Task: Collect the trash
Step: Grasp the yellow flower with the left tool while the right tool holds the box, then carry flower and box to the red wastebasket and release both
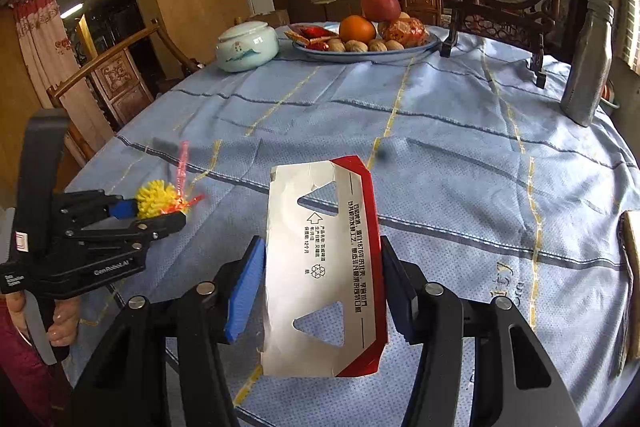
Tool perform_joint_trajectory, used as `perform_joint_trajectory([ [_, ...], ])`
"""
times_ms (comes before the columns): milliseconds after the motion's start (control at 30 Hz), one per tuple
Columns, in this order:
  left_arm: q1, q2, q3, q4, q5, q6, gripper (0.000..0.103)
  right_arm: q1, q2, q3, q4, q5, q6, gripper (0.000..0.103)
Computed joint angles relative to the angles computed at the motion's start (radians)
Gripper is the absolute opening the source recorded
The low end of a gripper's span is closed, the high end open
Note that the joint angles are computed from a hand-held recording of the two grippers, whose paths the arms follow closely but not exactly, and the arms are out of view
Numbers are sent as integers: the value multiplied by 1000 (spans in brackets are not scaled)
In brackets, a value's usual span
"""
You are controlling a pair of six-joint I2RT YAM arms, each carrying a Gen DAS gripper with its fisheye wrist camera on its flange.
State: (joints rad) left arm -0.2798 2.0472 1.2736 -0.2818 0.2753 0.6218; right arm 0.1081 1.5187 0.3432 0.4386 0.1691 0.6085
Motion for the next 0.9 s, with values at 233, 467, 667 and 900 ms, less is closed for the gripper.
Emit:
perform_joint_trajectory([
  [233,223,-205,-61,-88,166,57,39,197,-120,-3,-19,74,85,56],
  [467,589,-239,-70,-116,229,254,39,524,11,254,-103,213,81,56],
  [667,819,-43,83,-169,206,355,40,662,232,569,-164,175,25,56],
  [900,922,237,305,-264,138,429,43,726,519,998,-348,76,-20,56],
])
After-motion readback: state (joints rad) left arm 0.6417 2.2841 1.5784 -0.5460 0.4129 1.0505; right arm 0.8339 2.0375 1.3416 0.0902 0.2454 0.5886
